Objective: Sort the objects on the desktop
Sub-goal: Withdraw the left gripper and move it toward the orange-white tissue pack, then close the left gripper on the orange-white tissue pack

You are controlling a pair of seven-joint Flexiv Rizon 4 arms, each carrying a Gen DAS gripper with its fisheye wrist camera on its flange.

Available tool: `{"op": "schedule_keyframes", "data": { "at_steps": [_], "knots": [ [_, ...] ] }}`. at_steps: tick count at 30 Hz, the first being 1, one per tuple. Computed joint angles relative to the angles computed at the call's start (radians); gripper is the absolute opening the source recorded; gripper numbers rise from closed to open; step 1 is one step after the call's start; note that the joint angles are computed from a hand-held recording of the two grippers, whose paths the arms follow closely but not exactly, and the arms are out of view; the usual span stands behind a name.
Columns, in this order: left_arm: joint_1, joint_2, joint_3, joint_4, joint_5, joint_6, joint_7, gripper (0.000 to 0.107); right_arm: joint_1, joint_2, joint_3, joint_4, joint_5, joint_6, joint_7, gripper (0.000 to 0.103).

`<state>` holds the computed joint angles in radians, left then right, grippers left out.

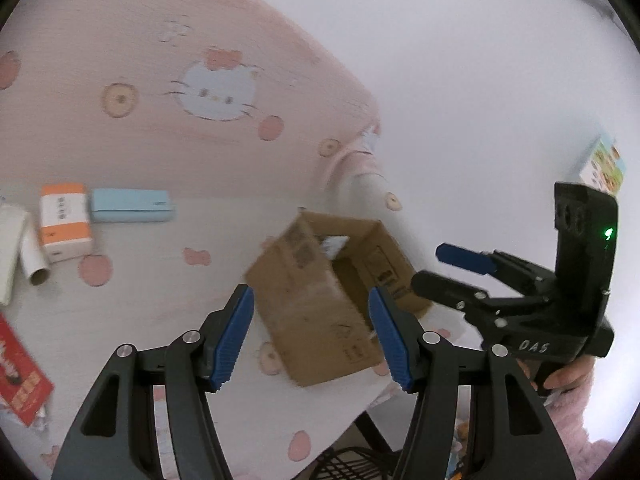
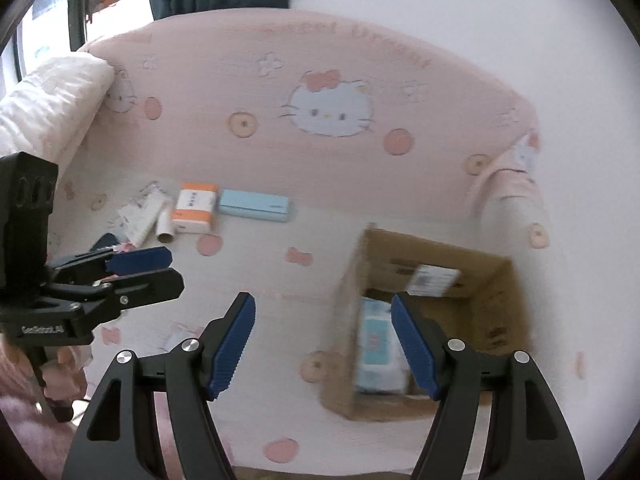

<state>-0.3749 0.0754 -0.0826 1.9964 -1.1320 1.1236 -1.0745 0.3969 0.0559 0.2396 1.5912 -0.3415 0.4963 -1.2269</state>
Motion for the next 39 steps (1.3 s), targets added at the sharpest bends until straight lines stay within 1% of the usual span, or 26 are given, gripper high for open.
{"op": "schedule_keyframes", "data": {
  "at_steps": [2, 4, 7, 9, 13, 17, 19, 22, 26, 30, 33, 35, 39],
  "knots": [
    [0.013, 0.016, 0.015, 0.017, 0.023, 0.003, -0.016, 0.064, 0.013, -0.020, 0.007, -0.009, 0.018, 0.009, -0.008, 0.069],
    [0.027, 0.035, 0.031, 0.036, 0.044, 0.014, -0.023, 0.064, 0.027, -0.042, 0.009, -0.023, 0.047, 0.027, -0.043, 0.069],
    [0.049, 0.043, 0.047, 0.052, 0.078, 0.039, -0.058, 0.064, 0.046, -0.082, 0.008, -0.046, 0.059, 0.050, -0.085, 0.069],
    [0.054, 0.048, 0.060, 0.065, 0.047, 0.042, -0.053, 0.064, 0.054, -0.106, 0.005, -0.063, 0.082, 0.053, -0.107, 0.069],
    [0.085, 0.053, 0.079, 0.092, 0.059, 0.034, -0.098, 0.064, 0.067, -0.165, -0.004, -0.104, 0.120, 0.058, -0.127, 0.069],
    [0.126, 0.042, 0.095, 0.110, 0.114, 0.005, -0.144, 0.064, 0.075, -0.242, -0.005, -0.173, 0.205, 0.054, -0.157, 0.069],
    [0.152, 0.028, 0.098, 0.113, 0.165, 0.000, -0.173, 0.064, 0.078, -0.277, -0.003, -0.209, 0.247, 0.052, -0.173, 0.069],
    [0.192, -0.011, 0.098, 0.103, 0.249, 0.002, -0.230, 0.064, 0.086, -0.353, 0.001, -0.284, 0.301, 0.030, -0.210, 0.070],
    [0.231, -0.079, 0.090, 0.072, 0.269, -0.018, -0.263, 0.064, 0.097, -0.462, -0.002, -0.383, 0.334, -0.006, -0.252, 0.070],
    [0.266, -0.159, 0.070, 0.022, 0.304, -0.016, -0.295, 0.064, 0.100, -0.555, -0.008, -0.465, 0.358, -0.021, -0.281, 0.070],
    [0.290, -0.219, 0.053, -0.013, 0.318, -0.005, -0.316, 0.064, 0.094, -0.615, -0.014, -0.514, 0.381, -0.020, -0.275, 0.070],
    [0.307, -0.255, 0.041, -0.035, 0.313, -0.002, -0.323, 0.064, 0.091, -0.655, -0.020, -0.542, 0.400, 0.001, -0.244, 0.070],
    [0.339, -0.322, 0.022, -0.081, 0.318, -0.009, -0.347, 0.064, 0.069, -0.747, -0.007, -0.626, 0.466, 0.026, -0.190, 0.070]
  ]
}}
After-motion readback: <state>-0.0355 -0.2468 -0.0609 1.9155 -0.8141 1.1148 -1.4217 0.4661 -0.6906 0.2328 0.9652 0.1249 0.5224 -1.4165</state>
